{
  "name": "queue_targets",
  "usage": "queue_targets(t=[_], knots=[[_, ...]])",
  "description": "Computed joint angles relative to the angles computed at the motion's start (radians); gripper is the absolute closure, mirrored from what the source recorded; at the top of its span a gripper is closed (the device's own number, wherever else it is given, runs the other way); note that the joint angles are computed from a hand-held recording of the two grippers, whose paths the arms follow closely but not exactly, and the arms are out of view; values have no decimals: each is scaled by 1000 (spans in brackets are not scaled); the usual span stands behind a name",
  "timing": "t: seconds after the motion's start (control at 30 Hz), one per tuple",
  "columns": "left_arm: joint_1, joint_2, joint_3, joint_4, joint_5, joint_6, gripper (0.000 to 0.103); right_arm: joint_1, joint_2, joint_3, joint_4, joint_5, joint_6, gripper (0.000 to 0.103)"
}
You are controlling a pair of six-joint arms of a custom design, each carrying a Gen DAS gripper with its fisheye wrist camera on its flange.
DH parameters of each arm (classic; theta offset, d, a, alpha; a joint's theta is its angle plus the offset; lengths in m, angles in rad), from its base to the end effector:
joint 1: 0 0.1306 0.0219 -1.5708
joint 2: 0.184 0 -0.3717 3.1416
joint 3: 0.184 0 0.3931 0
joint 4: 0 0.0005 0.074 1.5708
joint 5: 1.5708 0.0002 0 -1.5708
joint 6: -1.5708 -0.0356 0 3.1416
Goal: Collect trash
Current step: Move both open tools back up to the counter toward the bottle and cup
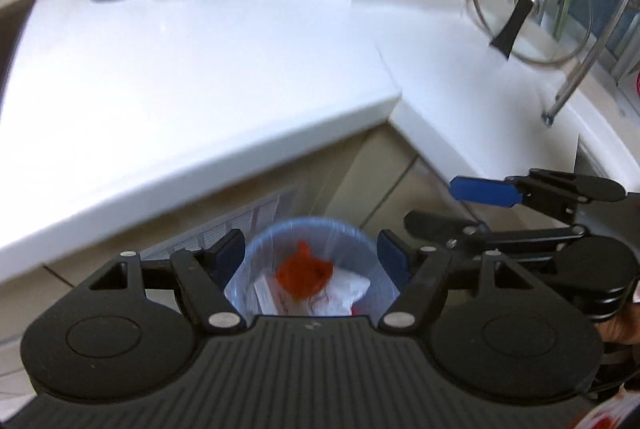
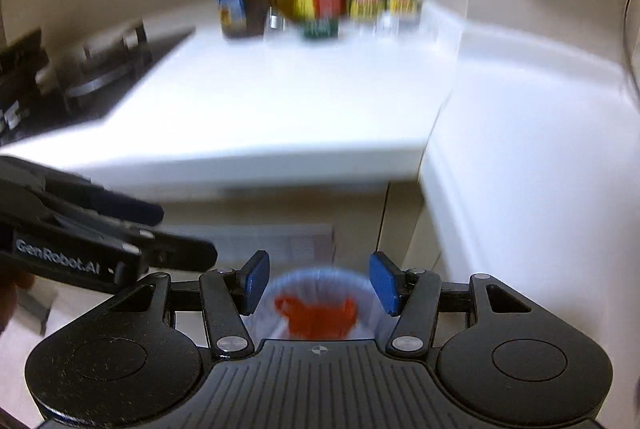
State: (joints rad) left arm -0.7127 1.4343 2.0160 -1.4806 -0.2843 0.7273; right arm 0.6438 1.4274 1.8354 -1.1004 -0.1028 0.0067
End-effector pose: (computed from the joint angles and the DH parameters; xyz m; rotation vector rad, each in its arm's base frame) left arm 0.3355 -0.2774 0.6331 -0.1397 2.4392 -0.2993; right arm 0.3835 0.2918 0.5880 -0.7872 2.1604 0.4505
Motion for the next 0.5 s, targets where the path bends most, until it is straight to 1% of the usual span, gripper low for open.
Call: queue_targets(t=[0.13, 0.2, 0.33, 0.4, 0.5], knots=[[10, 42, 94, -15, -58, -22, 33, -23, 8, 36, 45, -2, -6, 47], [18, 70, 143, -30, -90, -34, 33, -38, 33, 74, 47, -5, -6, 47], [34, 114, 216, -69, -146, -39, 33, -73, 80, 133, 29, -35, -4, 47], [43, 129, 243, -93, -164, -43, 33, -96, 106, 165, 9, -65, 12, 47], [49, 174, 315, -145, -203, -54, 33, -123, 142, 211, -8, -106, 45, 47]])
